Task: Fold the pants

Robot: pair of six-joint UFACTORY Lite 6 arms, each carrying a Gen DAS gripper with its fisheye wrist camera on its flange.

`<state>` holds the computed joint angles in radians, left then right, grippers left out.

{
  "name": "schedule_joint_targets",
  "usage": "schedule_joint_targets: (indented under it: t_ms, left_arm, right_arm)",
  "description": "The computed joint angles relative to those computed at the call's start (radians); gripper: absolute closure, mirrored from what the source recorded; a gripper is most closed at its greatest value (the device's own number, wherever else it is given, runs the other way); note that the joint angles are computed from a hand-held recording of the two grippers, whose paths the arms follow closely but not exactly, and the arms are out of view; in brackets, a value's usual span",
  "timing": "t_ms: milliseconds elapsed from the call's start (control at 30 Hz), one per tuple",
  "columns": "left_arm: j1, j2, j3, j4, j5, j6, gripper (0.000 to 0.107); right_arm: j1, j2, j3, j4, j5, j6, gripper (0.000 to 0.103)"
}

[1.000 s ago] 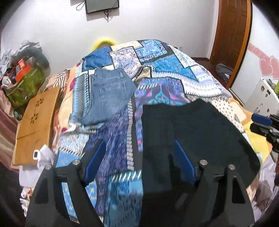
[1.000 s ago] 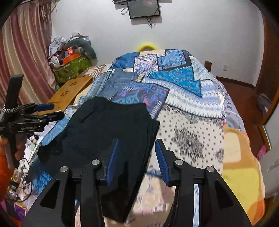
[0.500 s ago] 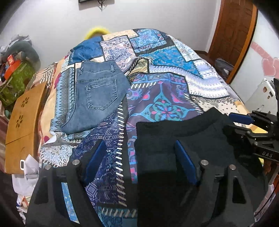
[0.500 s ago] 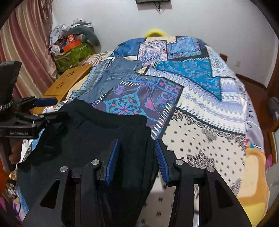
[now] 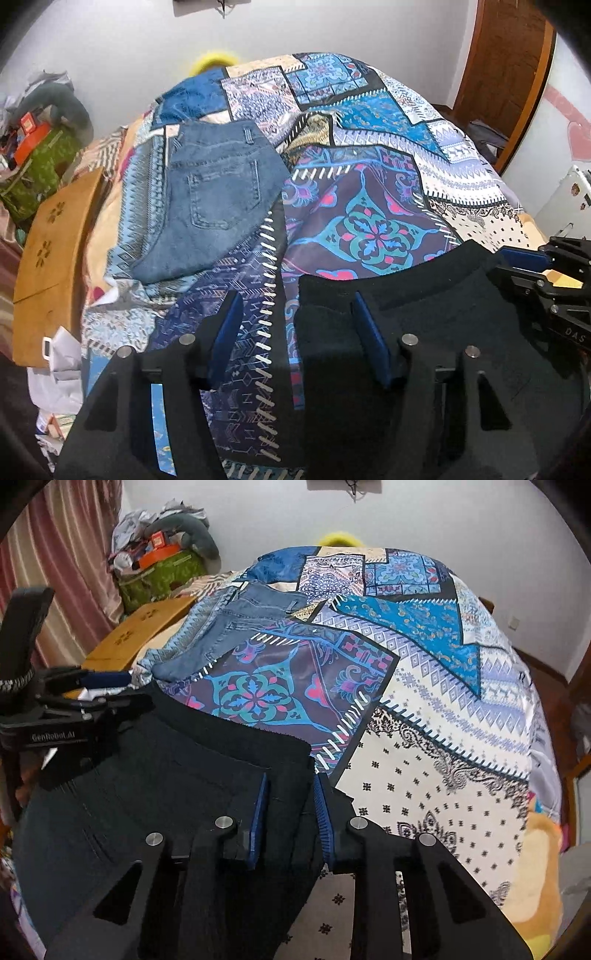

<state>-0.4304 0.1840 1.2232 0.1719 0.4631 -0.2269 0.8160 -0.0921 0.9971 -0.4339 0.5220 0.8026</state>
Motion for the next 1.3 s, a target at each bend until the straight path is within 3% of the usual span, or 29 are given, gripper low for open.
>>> schedule_joint_targets:
  t_ms: [400, 467, 533, 633, 733, 800, 1067, 1200, 1300]
  left_arm:
    - [-0.007, -0.299, -0.078, 0.018, 0.103, -0.021, 0.043]
    - [-0.025, -0.363, -0.106, 0.026, 0.121, -0.039, 0.033]
    - [-0.045, -0.423, -0.142, 0.035, 0.129, -0.06, 0.023]
    - [-0.061, -0.487, -0.191, 0.0, 0.149, -0.051, 0.005]
    - [-0.053, -0.514, -0.25, -0.063, 0.155, -0.03, 0.005]
    - [-0.037, -0.502, -0.275, -0.109, 0.153, 0.006, 0.005]
    - [0.08, -0.34, -0.31, -0.438, 0.159, 0.321, 0.005]
    - [0.118, -0.232, -0.251, -0.601, 0.207, 0.481, 0.005]
    - [0.101, -0.152, -0.185, -0.602, 0.225, 0.509, 0.004]
  right_arm:
    - [0.14, -0.216, 0.035, -0.117, 0.211, 0.205, 0.08]
    - [0.185, -0.239, 0.041, -0.146, 0.242, 0.253, 0.075]
    - [0.26, -0.266, 0.037, -0.209, 0.287, 0.348, 0.059]
    - [0.34, -0.293, 0.018, -0.259, 0.328, 0.442, 0.043]
    - [0.396, -0.303, -0.016, -0.293, 0.358, 0.531, 0.028]
    - [0.407, -0.312, -0.043, -0.296, 0.358, 0.561, 0.026]
    - [0.31, -0.346, -0.204, -0.133, 0.189, 0.526, 0.026]
    - [0.254, -0.314, -0.253, -0.002, 0.076, 0.404, 0.026]
    - [0.192, -0.312, -0.276, 0.131, -0.002, 0.25, 0.026]
